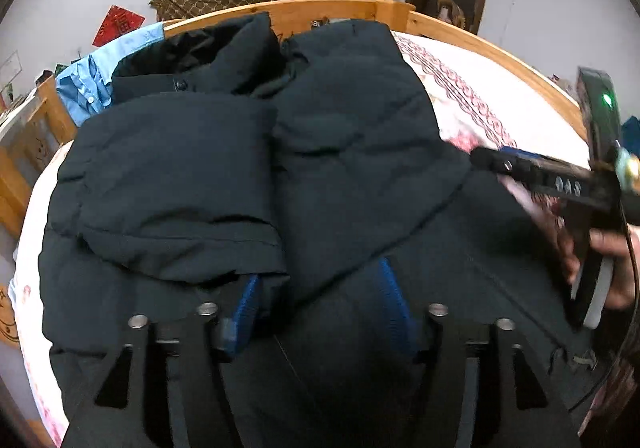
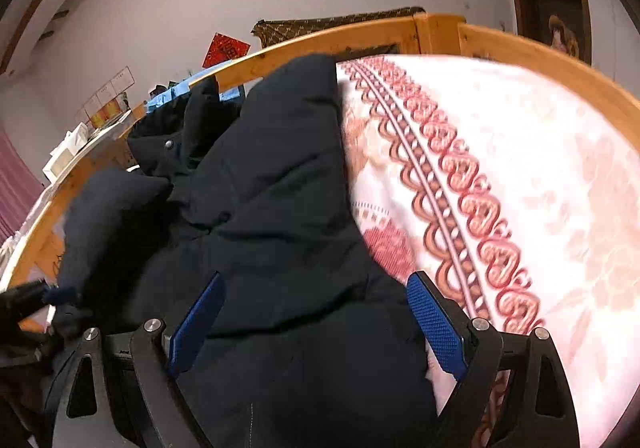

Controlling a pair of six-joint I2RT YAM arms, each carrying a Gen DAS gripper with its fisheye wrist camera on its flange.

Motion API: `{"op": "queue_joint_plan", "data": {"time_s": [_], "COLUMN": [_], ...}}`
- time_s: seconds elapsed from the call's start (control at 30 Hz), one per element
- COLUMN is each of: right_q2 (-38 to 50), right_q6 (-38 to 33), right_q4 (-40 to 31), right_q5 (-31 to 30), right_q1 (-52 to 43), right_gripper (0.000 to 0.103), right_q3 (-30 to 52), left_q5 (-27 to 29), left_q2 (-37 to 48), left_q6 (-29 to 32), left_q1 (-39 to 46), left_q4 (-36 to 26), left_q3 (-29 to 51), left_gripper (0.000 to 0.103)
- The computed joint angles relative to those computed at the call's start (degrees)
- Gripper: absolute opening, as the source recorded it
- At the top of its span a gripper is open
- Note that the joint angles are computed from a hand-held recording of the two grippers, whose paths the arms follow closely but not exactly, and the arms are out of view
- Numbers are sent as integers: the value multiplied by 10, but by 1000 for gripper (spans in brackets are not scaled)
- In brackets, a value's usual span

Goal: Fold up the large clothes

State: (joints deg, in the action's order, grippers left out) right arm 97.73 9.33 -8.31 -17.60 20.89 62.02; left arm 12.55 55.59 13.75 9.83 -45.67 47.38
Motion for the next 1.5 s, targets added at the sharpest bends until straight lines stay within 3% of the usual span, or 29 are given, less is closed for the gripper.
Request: {"op": "queue_joint_plan", "data": {"time_s": [0.1,0.17,0.23,0.3,0.4,0.5,0.57,0.67,0.8,0.87,0.9,0.93,1.03,1.2,1.37,1.4,1.5], "right_q2": [-4,-14,-22,-27,-23,-2,32,94,191,215,215,204,136,4,-26,-20,8], "right_q6": [15,1,-26,-47,-52,-46,-55,-72,-145,-176,-175,-164,-125,-63,4,11,24], "right_q4": [29,36,30,27,20,16,0,-34,-78,-75,-78,-75,-35,35,15,3,-62], "right_q5": [-16,-3,21,35,57,79,108,173,319,370,372,350,284,216,153,139,97], "right_q1": [8,36,72,111,167,231,283,355,437,448,443,433,392,300,180,164,123], "right_gripper": [92,92,92,92,92,92,92,92,90,66,43,31,12,9,10,14,39], "right_q3": [-18,-24,-21,-10,21,63,110,186,290,308,310,298,226,94,49,49,57], "left_q5": [24,87,182,243,278,271,240,177,131,114,105,103,91,66,21,20,7], "left_q2": [-57,-94,-96,-81,-39,-2,25,65,95,100,101,101,100,103,135,135,141], "left_q6": [26,50,126,210,304,295,234,151,114,99,87,82,60,10,-20,-22,-27], "left_q1": [31,101,229,359,494,577,617,637,622,596,578,569,530,458,389,381,369], "left_q4": [-23,-69,-153,-229,-309,-309,-266,-207,-157,-136,-124,-115,-85,-13,29,34,36], "left_q3": [-25,-29,-6,16,54,83,101,122,142,144,143,140,129,101,83,75,65], "left_gripper": [65,66,68,77,78,78,78,78,78,78,78,78,78,78,78,78,78]}}
